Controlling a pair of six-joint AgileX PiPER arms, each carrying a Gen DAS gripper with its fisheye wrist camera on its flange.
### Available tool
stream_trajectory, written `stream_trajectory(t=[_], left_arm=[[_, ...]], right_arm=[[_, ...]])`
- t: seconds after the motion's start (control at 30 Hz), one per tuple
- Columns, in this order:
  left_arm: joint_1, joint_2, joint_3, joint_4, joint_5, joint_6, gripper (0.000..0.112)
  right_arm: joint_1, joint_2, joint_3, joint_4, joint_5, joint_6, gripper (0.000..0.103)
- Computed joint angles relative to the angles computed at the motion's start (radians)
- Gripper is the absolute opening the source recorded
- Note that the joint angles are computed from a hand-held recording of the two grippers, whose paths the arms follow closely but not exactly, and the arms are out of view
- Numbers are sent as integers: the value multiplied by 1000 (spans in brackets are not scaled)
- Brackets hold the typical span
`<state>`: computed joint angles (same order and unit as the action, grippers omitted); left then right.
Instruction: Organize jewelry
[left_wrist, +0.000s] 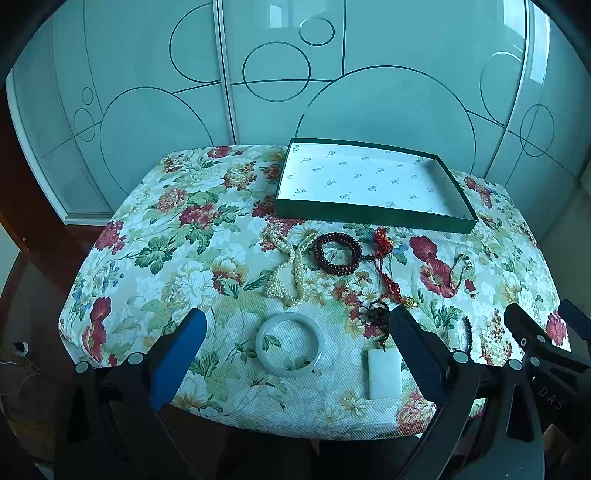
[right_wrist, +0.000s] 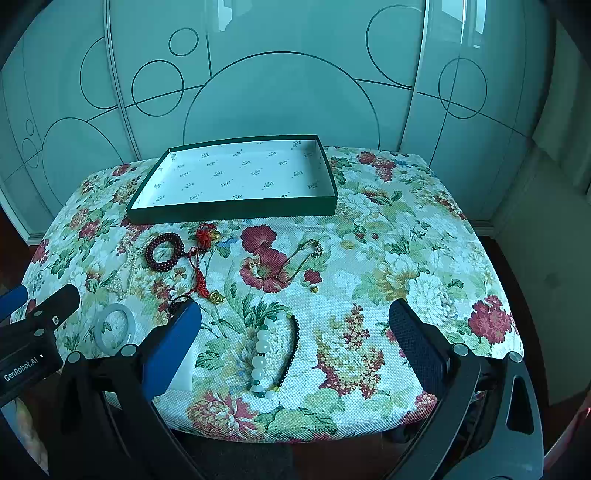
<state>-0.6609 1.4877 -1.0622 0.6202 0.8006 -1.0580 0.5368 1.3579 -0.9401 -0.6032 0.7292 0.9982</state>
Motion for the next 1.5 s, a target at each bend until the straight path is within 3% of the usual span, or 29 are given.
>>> stream_trajectory(t=[1.5], left_arm=[[4,26,-2,-18,-11,22,98]], right_arm=[[-5,19,18,-16,-20,22,101]])
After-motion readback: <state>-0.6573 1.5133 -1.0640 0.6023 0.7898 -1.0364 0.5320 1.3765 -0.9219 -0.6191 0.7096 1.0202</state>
